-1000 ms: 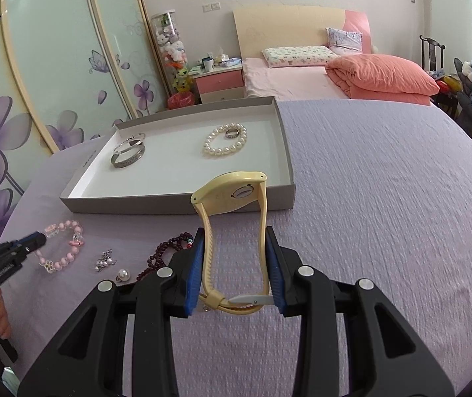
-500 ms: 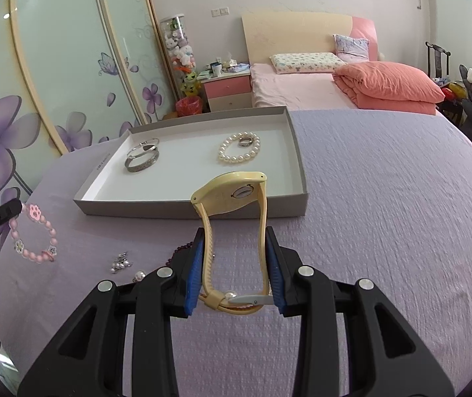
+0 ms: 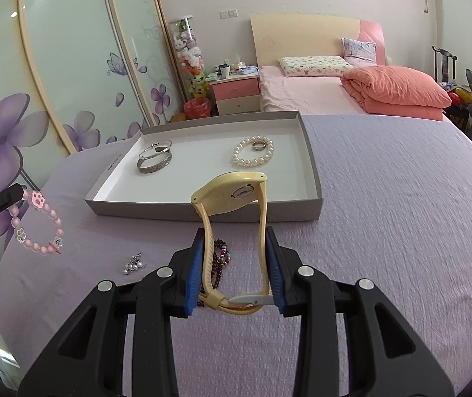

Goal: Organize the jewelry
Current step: 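Carry the watch and pink bracelet into the tray and release both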

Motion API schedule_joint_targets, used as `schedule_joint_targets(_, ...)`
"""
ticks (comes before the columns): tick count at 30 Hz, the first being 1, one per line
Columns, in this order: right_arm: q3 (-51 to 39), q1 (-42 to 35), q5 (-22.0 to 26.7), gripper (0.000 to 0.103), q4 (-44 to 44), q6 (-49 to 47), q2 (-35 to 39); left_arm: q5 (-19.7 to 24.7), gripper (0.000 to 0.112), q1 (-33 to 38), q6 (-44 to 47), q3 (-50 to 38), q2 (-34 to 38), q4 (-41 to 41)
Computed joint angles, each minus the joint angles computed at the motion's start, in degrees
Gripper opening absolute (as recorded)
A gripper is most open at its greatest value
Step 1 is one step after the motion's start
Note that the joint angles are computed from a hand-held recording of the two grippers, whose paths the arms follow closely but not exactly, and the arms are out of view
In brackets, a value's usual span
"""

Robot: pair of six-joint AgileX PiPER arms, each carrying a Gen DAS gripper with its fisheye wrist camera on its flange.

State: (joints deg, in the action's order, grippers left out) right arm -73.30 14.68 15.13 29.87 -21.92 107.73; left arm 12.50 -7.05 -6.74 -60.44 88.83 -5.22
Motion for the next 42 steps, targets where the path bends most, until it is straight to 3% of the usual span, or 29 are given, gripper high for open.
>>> schedule_joint_targets(10,-5.16,0.11,1.39,0.036,-5.34,5.26,2.11,1.42,0.013,-1.06,0.13,-5.72,2.98,-0.55)
schedule_joint_targets(20,-22.75,-0.49,6.93,0.036,-13.62,14.33,11.98,6.15,0.013,-1.9,-2.65,-23.8,14.34,1.71)
schedule_joint_targets(32,-59.43,-0.96,27.32,0.036,-19.08,23.08,35.4,20.42,0.013,-1.92,-2.15,-57.16,36.84,0.07)
schedule_joint_targets(42,-71.19,0.02,34.7,0.038,-22.58,25.39,41.84,32.82,0.013,-2.25,-2.3,-85.39,54.08,-1.19)
